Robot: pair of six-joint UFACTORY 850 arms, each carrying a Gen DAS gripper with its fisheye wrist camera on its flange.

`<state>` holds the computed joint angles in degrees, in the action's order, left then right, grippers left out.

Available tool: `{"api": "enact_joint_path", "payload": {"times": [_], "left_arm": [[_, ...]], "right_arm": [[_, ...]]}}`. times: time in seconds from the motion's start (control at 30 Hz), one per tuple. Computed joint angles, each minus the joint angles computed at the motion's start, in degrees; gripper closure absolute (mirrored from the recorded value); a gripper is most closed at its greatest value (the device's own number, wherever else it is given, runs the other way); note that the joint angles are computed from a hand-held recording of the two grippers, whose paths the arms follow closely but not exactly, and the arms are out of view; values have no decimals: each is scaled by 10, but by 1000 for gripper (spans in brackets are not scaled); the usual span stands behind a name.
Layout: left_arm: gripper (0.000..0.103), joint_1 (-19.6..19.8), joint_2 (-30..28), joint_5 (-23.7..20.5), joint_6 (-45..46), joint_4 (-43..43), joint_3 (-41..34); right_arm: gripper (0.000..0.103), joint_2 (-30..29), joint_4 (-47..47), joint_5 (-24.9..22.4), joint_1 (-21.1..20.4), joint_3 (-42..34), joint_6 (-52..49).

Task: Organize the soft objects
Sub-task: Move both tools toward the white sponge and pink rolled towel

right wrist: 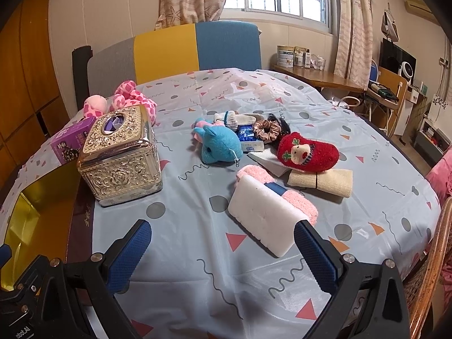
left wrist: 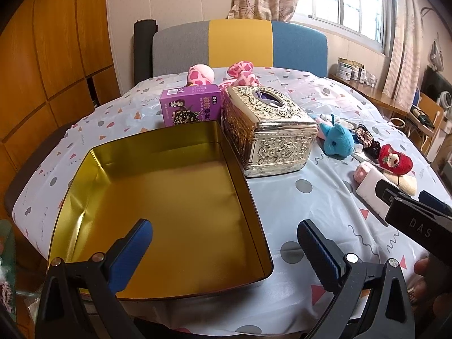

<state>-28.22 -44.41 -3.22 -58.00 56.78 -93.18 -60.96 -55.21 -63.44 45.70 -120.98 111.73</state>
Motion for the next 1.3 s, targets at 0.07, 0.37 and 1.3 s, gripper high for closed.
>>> {"api": "enact_joint_path", "payload": {"times": [0.07, 0.37, 1.3], "left_arm": [[0, -1, 1, -1, -17, 19, 1], [0, -5, 3, -2, -41, 52, 4], [0, -24, -6, -7, 41, 19, -7]], "right_arm": [[0, 1, -1, -1, 0, 1, 0], [0, 13, -7, -2, -1, 18, 11], [0, 90, -41, 14, -17, 141, 108]]}}
